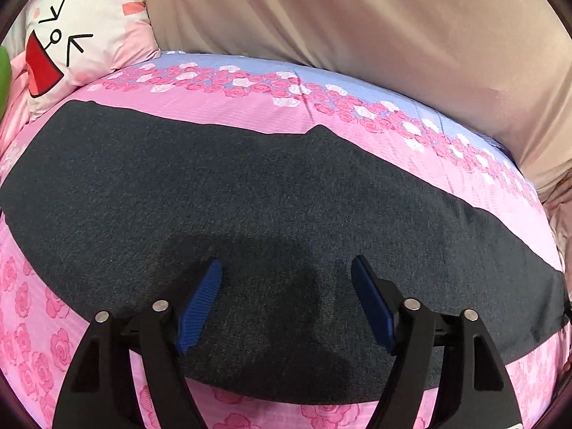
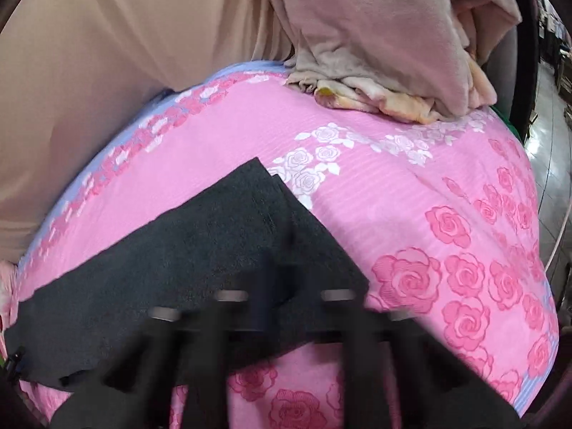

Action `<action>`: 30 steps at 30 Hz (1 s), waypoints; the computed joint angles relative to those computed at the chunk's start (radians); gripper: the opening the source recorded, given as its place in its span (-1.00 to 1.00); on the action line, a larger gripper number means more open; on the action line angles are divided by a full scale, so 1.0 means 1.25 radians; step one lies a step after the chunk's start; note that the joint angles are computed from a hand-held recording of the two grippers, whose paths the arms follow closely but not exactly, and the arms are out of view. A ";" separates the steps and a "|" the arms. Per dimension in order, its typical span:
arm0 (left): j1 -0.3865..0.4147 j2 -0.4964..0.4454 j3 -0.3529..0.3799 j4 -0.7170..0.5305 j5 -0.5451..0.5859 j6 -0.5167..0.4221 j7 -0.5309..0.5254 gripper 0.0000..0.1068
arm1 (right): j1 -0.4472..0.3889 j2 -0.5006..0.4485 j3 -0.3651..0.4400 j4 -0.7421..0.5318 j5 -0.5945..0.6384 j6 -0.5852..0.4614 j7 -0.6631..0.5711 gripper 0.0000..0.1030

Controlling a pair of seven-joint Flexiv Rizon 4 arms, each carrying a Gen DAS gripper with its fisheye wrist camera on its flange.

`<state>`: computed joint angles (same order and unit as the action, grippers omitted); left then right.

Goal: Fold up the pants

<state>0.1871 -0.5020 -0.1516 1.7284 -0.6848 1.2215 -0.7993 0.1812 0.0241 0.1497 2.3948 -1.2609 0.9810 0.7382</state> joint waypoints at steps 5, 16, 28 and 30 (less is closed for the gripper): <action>0.019 0.006 -0.030 0.012 -0.048 -0.002 0.043 0.44 | 0.004 0.084 0.025 0.054 0.015 -0.070 0.017 -0.90; -0.015 0.003 0.011 0.005 0.006 -0.008 0.027 0.62 | 0.031 0.061 0.056 0.003 0.001 -0.125 -0.008 -0.78; -0.033 0.003 0.047 -0.009 0.123 -0.030 -0.016 0.62 | 0.100 -0.268 -0.084 -0.290 -0.023 0.116 -0.273 -0.93; -0.018 0.005 0.031 -0.005 0.105 -0.034 -0.003 0.62 | 0.095 -0.251 -0.098 -0.279 -0.029 0.130 -0.197 -0.92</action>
<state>0.1640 -0.4958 -0.1133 1.7216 -0.5535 1.1795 -0.8031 0.3002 -0.2892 0.0267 2.0457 -1.2971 1.1436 0.4921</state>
